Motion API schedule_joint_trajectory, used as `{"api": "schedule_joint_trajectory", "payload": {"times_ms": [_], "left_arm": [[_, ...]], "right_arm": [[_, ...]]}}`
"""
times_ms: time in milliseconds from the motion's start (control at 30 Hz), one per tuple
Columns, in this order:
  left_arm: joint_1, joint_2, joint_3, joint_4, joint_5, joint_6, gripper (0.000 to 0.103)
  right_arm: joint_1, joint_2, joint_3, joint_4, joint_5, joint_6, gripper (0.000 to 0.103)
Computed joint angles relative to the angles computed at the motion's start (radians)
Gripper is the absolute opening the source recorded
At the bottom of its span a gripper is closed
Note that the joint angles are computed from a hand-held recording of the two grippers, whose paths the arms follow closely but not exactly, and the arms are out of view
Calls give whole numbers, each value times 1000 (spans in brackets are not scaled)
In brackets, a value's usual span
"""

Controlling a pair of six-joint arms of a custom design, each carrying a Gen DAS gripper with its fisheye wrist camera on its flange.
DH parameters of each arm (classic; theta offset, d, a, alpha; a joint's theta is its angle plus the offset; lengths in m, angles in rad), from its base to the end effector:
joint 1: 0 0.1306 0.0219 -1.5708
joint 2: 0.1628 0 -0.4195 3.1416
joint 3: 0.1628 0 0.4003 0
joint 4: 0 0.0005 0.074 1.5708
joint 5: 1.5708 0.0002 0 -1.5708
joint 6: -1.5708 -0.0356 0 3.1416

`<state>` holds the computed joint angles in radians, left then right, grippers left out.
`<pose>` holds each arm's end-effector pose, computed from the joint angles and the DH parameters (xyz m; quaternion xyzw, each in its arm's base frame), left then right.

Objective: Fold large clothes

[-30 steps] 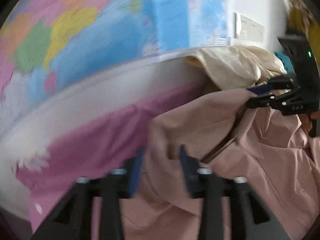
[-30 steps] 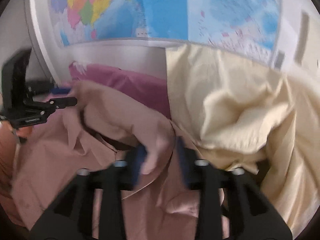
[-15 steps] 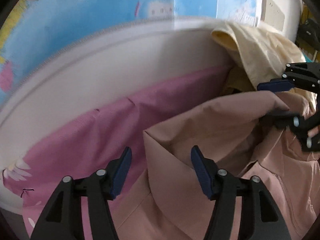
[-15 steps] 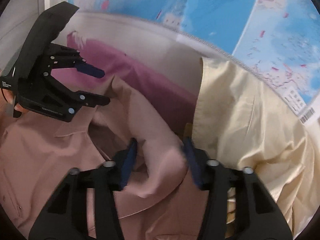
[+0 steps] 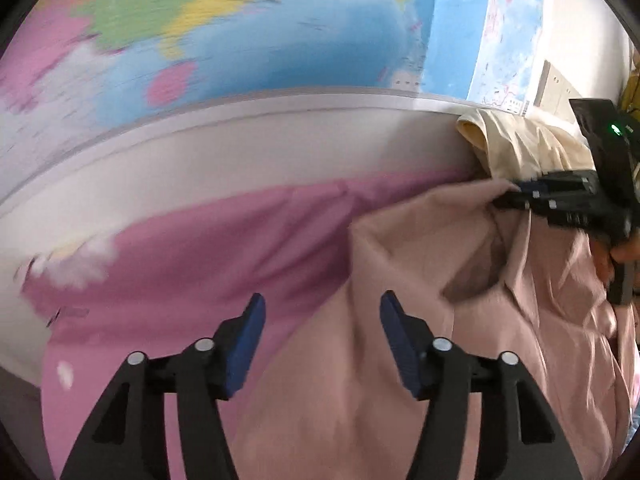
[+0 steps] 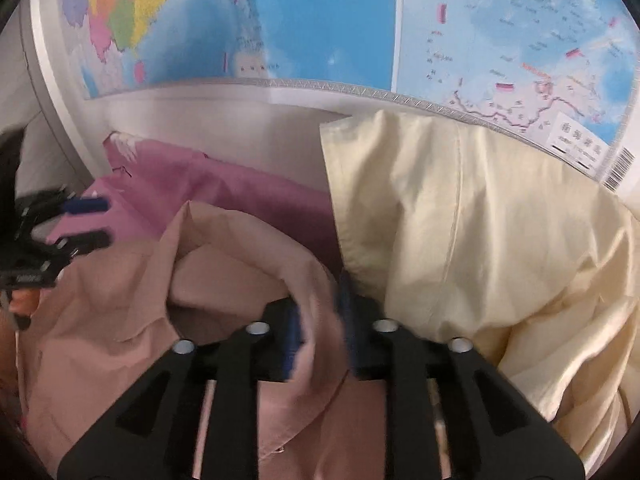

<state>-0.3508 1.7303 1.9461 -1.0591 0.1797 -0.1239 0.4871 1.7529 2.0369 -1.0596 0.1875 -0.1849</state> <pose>0.5781 -0.2189 0.5327 0.2499 0.8972 -0.1234 0.3426 0.5562 0.2865 0.5611 -0.1023 0.9129 0.0456 0.3924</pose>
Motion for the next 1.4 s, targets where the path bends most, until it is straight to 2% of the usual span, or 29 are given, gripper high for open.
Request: {"api": "schedule_joint_trajectory", "payload": {"times_ms": [33,67,133,200,367,433,467,667,767,800,833,867,900,967,1100,1267,1367,1400], "left_arm": [[18,-47,-63,16,12,8,62],[28,-73,-98,19,19,8,62],[62,-152,-209,45,37,-11,62],[116,-238,-311,48,63,-31,62],[195,-375,-478,47,111,-18,62],[227,-425,-539,44,170,-6,69],[243,-441,-553,27,196,-12,75],[269,-541,-668,-40,278,-50,75],[261,-551,-695,-129,309,-68,75],[253,-563,-712,-138,305,-74,75],[238,-596,-738,-110,273,-79,72],[229,-606,-746,-115,263,-86,62],[219,-623,-757,-111,241,-87,39],[221,-631,-757,-111,236,-58,6],[252,-662,-728,-40,165,16,4],[319,-634,-585,18,80,56,4],[304,-569,-495,20,-60,51,7],[292,-545,-473,10,-124,53,15]], "right_arm": [[8,-7,-3,6,16,-4,35],[22,-31,-30,32,41,-11,49],[33,-87,-107,94,59,-18,66],[60,-163,-206,165,83,-15,67],[121,-296,-393,205,3,-28,72],[155,-316,-438,207,-24,-68,72],[162,-331,-462,210,-43,-80,72],[222,-419,-634,279,-100,-182,74],[245,-442,-688,331,-122,-248,76],[249,-450,-704,344,-127,-260,76],[253,-465,-719,348,-128,-271,76],[256,-469,-730,367,-134,-288,77],[258,-472,-742,383,-143,-301,77],[257,-478,-762,407,-167,-330,77],[267,-489,-779,420,-161,-336,77],[271,-508,-797,444,-141,-338,77],[274,-515,-805,445,-105,-345,77],[274,-519,-811,446,-96,-348,77]]}}
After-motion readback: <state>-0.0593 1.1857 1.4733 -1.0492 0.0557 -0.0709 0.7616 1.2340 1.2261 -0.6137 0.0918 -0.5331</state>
